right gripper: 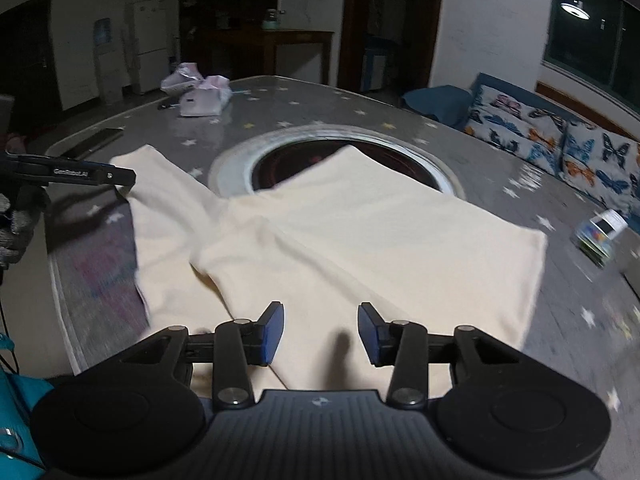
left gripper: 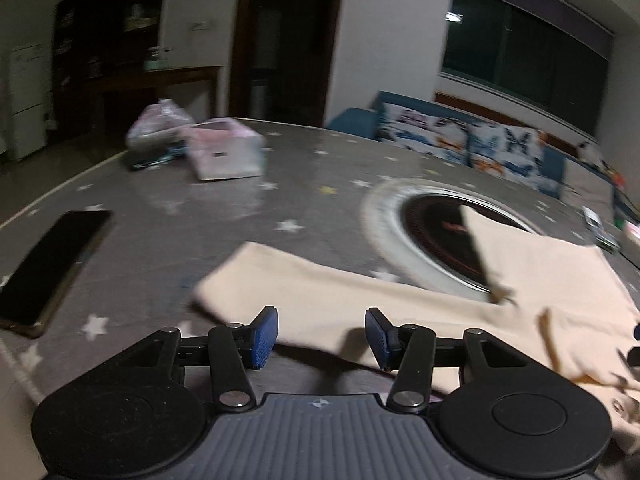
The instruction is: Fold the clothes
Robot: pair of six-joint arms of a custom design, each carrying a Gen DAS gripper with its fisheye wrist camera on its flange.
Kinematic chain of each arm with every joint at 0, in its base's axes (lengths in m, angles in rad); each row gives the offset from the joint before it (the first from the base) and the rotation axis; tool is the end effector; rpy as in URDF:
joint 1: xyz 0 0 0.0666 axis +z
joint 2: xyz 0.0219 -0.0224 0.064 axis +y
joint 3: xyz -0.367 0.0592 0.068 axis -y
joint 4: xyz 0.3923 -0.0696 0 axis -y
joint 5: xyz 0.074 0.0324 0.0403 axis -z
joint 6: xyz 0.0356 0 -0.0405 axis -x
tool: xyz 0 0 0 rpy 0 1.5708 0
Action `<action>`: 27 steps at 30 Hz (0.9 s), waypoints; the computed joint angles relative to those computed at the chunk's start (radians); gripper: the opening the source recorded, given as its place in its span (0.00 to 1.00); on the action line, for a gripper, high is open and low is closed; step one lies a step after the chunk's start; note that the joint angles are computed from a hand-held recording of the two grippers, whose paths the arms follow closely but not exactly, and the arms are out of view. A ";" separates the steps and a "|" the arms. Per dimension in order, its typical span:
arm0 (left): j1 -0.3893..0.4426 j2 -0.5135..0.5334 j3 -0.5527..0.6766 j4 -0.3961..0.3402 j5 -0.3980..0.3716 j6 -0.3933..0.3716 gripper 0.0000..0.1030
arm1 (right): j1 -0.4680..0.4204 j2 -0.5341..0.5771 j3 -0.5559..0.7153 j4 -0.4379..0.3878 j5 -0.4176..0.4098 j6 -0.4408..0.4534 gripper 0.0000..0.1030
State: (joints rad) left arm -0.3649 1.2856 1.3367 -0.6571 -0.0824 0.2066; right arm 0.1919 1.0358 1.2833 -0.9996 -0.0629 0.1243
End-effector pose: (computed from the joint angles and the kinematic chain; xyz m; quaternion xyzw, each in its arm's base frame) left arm 0.4358 -0.1638 0.4594 0.0509 0.8839 -0.0956 0.4550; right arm 0.3466 0.0692 0.5021 -0.1567 0.9035 0.0423 0.3966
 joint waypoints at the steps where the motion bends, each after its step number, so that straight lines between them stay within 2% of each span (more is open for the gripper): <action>1: 0.006 0.002 0.002 -0.002 -0.010 0.006 0.51 | 0.010 0.013 0.010 0.005 -0.001 -0.001 0.40; 9: 0.054 0.013 0.009 -0.020 -0.028 0.046 0.51 | 0.076 0.090 0.036 0.034 0.015 0.009 0.39; 15: 0.064 0.015 0.006 -0.019 -0.021 0.058 0.52 | 0.108 0.098 0.040 0.033 0.038 0.035 0.38; 21: 0.070 0.017 0.006 -0.016 -0.024 0.075 0.52 | 0.118 0.102 0.049 0.046 0.024 0.045 0.38; 24: 0.073 0.020 0.007 -0.017 -0.027 0.078 0.52 | 0.118 0.107 0.062 0.041 -0.016 0.046 0.37; 26: 0.073 0.021 0.007 -0.016 -0.029 0.080 0.52 | 0.120 0.119 0.076 0.024 -0.052 0.054 0.25; 27: 0.073 0.021 0.007 -0.015 -0.030 0.081 0.52 | 0.123 0.126 0.081 0.014 -0.070 0.059 0.24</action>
